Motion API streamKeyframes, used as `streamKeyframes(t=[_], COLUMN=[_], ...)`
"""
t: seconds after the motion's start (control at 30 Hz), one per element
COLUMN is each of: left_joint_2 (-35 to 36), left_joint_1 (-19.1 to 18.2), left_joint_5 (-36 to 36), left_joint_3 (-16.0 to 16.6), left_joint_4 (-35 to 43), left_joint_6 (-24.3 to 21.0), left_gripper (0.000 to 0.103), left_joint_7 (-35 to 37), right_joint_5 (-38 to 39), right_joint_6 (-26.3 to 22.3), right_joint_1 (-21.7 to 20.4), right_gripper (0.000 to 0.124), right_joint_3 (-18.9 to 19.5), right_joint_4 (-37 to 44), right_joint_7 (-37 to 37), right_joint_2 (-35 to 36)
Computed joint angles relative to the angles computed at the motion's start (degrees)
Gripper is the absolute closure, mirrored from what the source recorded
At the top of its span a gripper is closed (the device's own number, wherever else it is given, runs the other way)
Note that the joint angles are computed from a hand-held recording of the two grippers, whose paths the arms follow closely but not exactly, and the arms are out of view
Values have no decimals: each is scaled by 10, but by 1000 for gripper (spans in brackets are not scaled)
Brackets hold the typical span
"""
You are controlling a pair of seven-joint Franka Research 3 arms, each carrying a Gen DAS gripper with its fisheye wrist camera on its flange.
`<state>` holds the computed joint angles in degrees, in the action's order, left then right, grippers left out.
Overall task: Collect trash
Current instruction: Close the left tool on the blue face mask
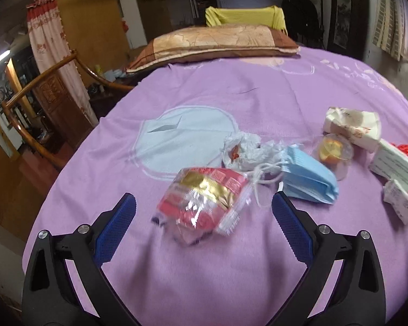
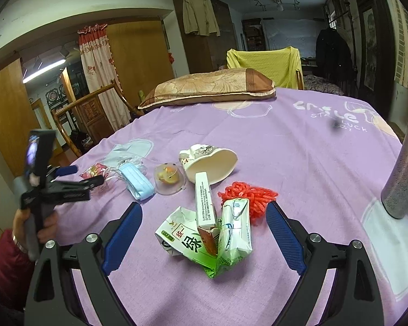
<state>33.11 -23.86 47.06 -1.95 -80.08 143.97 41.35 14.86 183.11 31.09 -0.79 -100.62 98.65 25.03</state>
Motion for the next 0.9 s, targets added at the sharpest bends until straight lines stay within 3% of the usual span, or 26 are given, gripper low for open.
streamKeyframes(t=[0.1,0.17,0.37,0.43,0.5,0.57,0.7,0.77,0.9], left_joint_2=[34,10,-116,-142,-158,-160,-127,-97,-11], left_joint_1=[-7,-4,29,55,74,71,50,31,24], left_joint_5=[-9,-10,40,20,-9,-14,-8,14,-33], left_joint_3=[9,15,3,-22,-46,-57,-59,-46,-46], left_joint_4=[54,24,-147,-185,-214,-223,-186,-143,-24], left_joint_6=[-76,-90,-42,6,59,83,88,78,36], left_gripper=[7,7,7,7,7,7,7,7,7], left_joint_7=[16,-10,-108,-90,-54,-33,2,3,67], right_joint_5=[1,5,25,26,23,23,31,31,29], right_joint_6=[1,4,17,21,19,13,11,13,8], right_joint_1=[1,-6,-66,-49,-10,5,-35,-32,-30], right_gripper=[33,33,33,33,33,33,33,33,33], right_joint_3=[-1,6,78,62,17,-1,44,40,40], right_joint_4=[0,-3,-8,-9,-8,-6,-5,-7,-6], right_joint_7=[0,0,-32,-34,-25,-16,-25,-26,-29], right_joint_2=[0,-2,-4,-5,-5,-3,-3,-4,-4])
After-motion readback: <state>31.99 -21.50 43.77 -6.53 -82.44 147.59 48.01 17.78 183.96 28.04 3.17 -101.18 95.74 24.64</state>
